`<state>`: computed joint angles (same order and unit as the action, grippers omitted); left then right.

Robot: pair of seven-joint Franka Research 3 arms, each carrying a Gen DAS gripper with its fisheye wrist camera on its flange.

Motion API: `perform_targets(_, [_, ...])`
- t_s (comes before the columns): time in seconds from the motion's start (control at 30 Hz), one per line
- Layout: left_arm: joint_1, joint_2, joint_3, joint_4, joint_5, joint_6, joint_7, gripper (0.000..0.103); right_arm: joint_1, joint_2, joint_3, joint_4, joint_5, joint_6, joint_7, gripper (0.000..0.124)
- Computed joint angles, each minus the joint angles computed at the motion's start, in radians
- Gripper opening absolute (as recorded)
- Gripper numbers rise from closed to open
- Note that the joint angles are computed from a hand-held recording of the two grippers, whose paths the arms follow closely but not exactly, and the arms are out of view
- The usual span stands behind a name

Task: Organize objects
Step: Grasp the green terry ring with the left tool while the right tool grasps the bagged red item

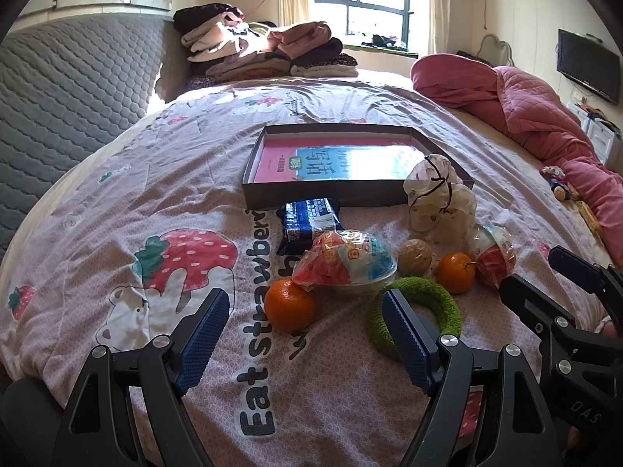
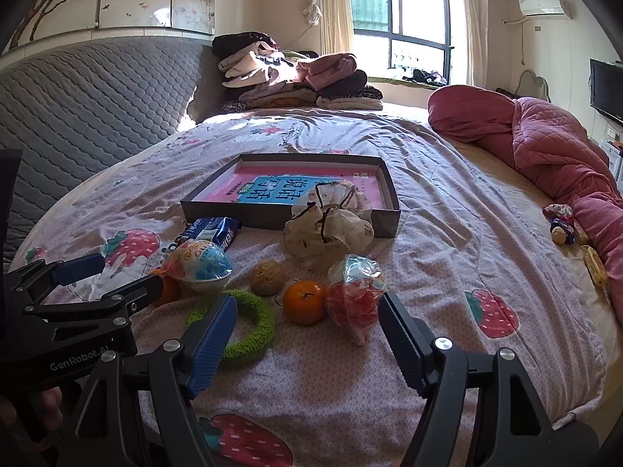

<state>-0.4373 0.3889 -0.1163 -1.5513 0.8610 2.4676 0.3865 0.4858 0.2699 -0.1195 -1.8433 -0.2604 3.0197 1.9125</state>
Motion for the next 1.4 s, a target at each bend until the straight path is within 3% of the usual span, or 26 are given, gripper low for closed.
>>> perform_targets(0.63, [0.005,-0.003,-0.007,-0.005,-0.018,0.005,0.017,0.082,0.000,-0.004,-0.003,-0.003,-0.008,0.000,0.009,0.074])
perform_targets(1.4, [0.021,0.060,-0.033,0.039,-0.239,0.012,0.195,0.082,-0.050,0.003,0.011,-0.005,-0.011,-0.050,0.018,0.074])
